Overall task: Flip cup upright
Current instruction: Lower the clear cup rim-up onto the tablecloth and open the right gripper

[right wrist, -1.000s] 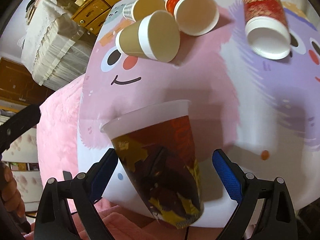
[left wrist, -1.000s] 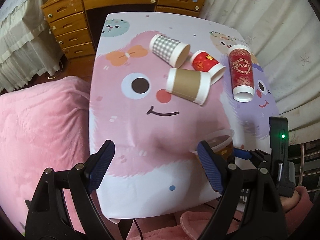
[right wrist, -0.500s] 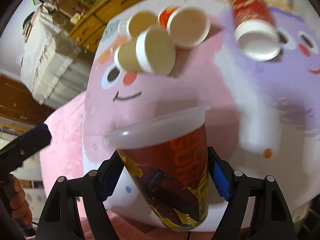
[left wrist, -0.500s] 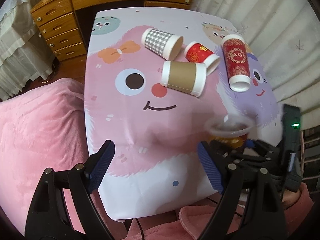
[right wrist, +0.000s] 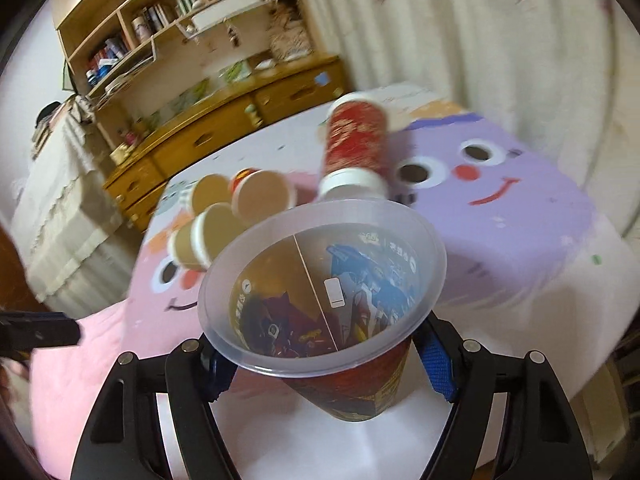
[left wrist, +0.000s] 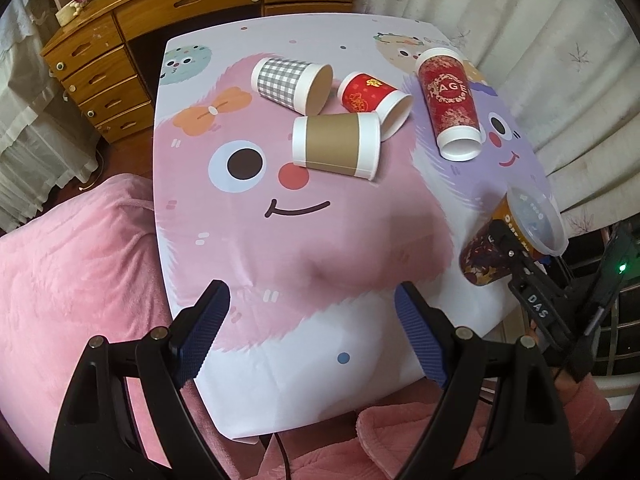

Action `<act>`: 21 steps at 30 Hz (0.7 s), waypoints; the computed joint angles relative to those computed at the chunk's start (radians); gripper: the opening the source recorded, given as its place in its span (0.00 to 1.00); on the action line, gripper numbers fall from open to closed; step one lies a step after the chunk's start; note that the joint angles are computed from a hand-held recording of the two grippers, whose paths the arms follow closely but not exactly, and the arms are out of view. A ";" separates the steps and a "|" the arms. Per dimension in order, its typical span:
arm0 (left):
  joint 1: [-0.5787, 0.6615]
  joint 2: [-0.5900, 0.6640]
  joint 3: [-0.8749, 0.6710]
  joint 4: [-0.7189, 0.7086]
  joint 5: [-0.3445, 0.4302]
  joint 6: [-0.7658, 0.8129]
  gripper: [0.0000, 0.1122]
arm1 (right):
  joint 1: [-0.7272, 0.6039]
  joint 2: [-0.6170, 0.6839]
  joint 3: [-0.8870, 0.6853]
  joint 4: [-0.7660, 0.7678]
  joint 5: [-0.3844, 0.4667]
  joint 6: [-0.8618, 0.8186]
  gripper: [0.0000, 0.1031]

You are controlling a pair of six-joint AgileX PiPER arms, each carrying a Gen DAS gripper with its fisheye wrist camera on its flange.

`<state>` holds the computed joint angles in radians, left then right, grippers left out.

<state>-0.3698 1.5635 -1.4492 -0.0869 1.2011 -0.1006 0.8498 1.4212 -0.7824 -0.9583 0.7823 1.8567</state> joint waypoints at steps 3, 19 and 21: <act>-0.017 -0.012 0.010 0.005 0.000 -0.002 0.74 | 0.044 -0.004 0.049 -0.083 0.044 0.083 0.74; -0.080 -0.037 0.037 -0.012 -0.025 -0.087 0.74 | 0.110 -0.084 0.135 0.085 0.007 -0.187 0.87; -0.094 -0.030 0.030 0.001 -0.023 -0.117 0.74 | 0.106 -0.100 0.136 0.131 0.000 -0.265 0.87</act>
<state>-0.4642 1.5334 -1.4187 -0.0858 1.1780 -0.2180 0.9559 1.3212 -0.6459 -0.8272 0.7827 1.5914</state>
